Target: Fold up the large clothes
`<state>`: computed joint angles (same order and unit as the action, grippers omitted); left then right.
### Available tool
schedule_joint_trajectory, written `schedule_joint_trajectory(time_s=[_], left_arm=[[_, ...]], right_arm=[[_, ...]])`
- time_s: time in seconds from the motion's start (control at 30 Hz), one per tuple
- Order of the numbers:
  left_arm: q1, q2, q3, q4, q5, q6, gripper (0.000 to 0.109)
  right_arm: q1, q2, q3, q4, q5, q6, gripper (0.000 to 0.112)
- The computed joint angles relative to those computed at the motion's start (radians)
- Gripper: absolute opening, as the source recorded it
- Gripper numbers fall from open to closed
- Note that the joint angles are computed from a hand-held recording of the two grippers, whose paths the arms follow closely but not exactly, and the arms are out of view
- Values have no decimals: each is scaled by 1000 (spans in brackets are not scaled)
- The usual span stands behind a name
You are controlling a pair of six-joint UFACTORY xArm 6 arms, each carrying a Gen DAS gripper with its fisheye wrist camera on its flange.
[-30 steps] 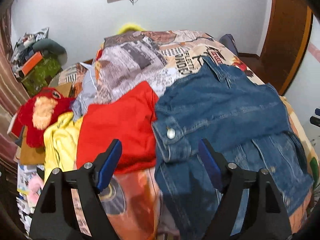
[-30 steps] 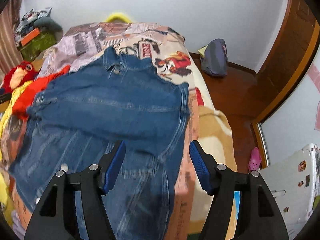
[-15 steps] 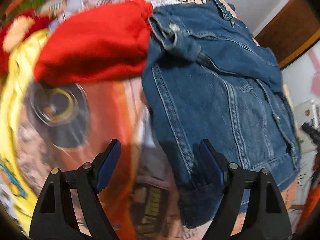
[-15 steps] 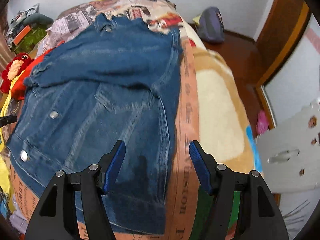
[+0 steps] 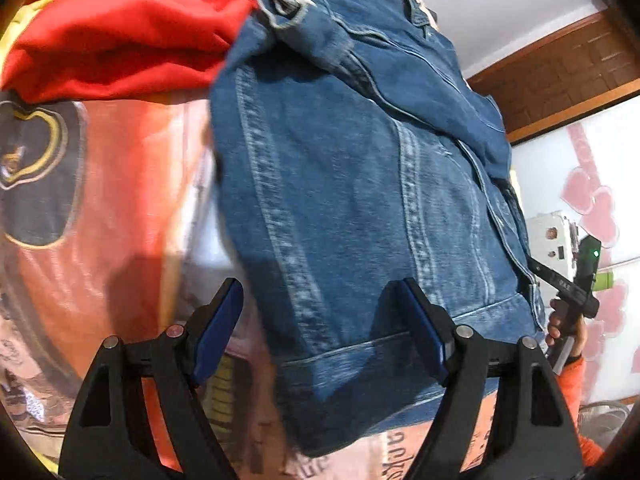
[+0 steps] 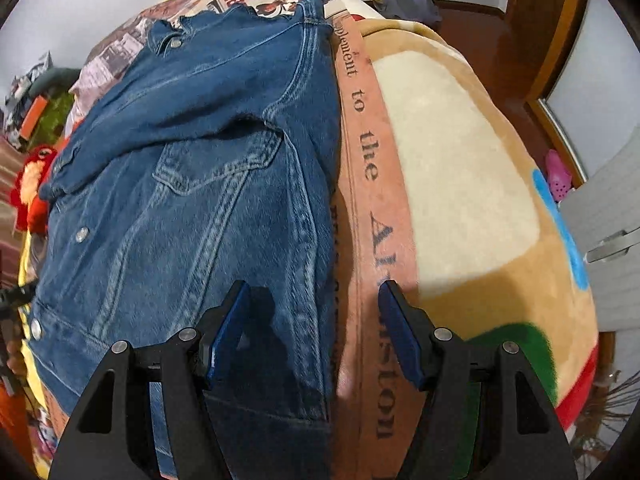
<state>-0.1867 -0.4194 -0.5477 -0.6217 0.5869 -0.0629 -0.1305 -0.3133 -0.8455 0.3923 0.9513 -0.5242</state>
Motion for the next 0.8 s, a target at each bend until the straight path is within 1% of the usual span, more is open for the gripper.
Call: schedule_joint_trajectory(time_s=[0.03, 0.1, 0.13, 0.17, 0.2, 0.23, 0.27, 0.3, 0.33, 0.37, 0.4, 0.43, 0.47, 0.53, 0.63, 0.73, 0.8], left_arm=[[-11, 8, -4, 15, -13, -13, 78], [-21, 23, -15, 2, -30, -9, 72], [-20, 26, -19, -16, -31, 6, 64], [-27, 25, -24, -17, -37, 4, 57], [-36, 30, -33, 15, -45, -18, 54], [-38, 38, -43, 44, -50, -25, 46], [-39, 34, -44, 79, -51, -37, 39], [-40, 35, -48, 121, -51, -56, 34], [-47, 38, -60, 185, -49, -95, 27], [-45, 35, -62, 214, -47, -109, 21], [-45, 36, -69, 241, -48, -127, 18], [-41, 32, -69, 243, -48, -125, 12], [-40, 29, -74, 236, -55, -127, 10], [-27, 16, -75, 189, -66, -96, 9], [-20, -2, -85, 107, -83, -16, 8], [-11, 4, -122, 97, -84, 17, 7], [-6, 17, -163, 85, -92, 40, 7]], right_arm=[[-2, 5, -2, 19, 4, -12, 62], [2, 10, -4, 44, 11, -24, 62], [7, 8, 0, 45, 6, -27, 62], [13, 3, 5, 46, -1, -30, 58], [16, -3, 11, 48, -2, -37, 54], [16, -11, 11, 60, 14, -51, 45], [10, -13, 12, 75, 28, -75, 40], [9, -19, 15, 84, 33, -96, 39], [12, -23, 21, 83, 25, -109, 39], [17, -26, 30, 76, 12, -123, 37], [20, -26, 39, 74, -1, -133, 35], [20, -27, 53, 77, -29, -123, 26], [18, -26, 60, 83, -44, -105, 19], [8, -20, 57, 97, -44, -80, 12], [-5, -12, 26, 130, -2, -99, 11], [19, -24, -4, 123, 2, -127, 10], [38, -37, -28, 137, -5, -170, 10]])
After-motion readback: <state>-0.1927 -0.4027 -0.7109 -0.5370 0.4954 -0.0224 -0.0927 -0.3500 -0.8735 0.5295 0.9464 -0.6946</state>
